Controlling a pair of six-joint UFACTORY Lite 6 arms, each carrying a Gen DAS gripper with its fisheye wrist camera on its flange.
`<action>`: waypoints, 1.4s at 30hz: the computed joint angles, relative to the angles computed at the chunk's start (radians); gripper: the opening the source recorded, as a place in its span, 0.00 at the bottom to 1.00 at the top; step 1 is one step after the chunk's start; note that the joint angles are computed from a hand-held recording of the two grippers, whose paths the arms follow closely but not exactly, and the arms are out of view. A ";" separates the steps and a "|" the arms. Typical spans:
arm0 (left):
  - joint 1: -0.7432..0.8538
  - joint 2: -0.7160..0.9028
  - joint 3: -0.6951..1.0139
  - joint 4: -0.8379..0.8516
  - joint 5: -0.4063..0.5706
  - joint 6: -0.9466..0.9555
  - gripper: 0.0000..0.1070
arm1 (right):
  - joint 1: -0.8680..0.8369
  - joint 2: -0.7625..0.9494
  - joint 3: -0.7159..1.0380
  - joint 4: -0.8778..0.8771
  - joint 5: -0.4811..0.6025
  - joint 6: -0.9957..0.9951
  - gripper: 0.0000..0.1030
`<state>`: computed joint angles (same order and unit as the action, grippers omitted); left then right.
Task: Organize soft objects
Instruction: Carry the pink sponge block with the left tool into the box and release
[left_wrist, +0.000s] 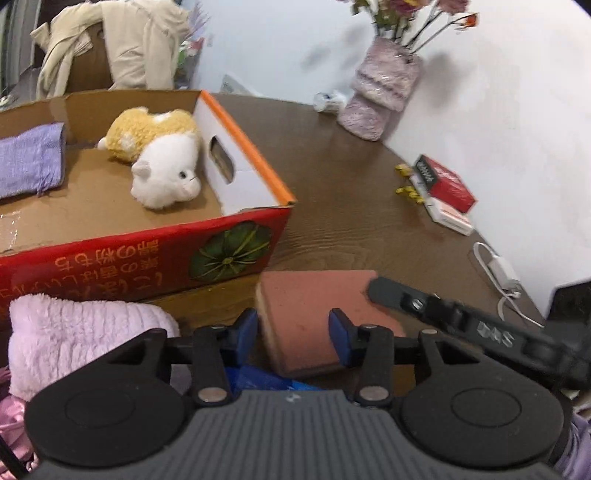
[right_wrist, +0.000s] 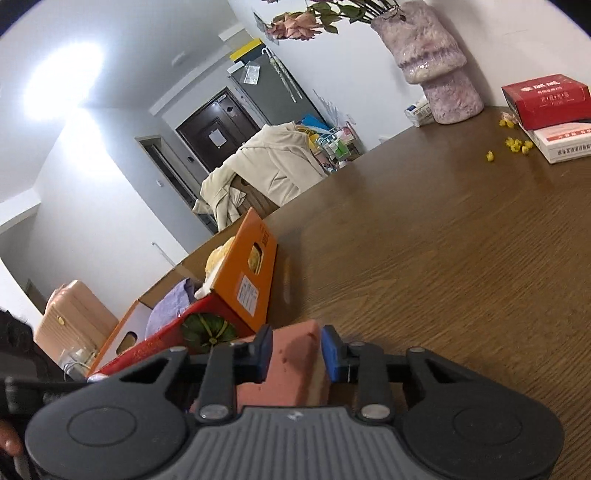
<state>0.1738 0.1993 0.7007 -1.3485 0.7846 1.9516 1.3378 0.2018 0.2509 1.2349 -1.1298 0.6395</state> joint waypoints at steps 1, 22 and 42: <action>-0.010 0.014 0.006 -0.009 -0.008 -0.003 0.41 | -0.008 0.009 0.009 -0.010 0.006 -0.008 0.28; 0.464 -0.430 -0.156 0.194 0.447 -0.036 0.31 | 0.314 -0.167 0.224 0.413 -0.179 -0.566 0.24; 0.472 0.630 1.121 0.213 0.356 -0.496 0.30 | -0.421 0.566 1.429 0.125 0.624 -1.235 0.24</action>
<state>0.6453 0.8293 1.8220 -1.1352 1.1410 1.4559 0.9165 0.7673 1.6802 1.3594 -0.5061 -0.5952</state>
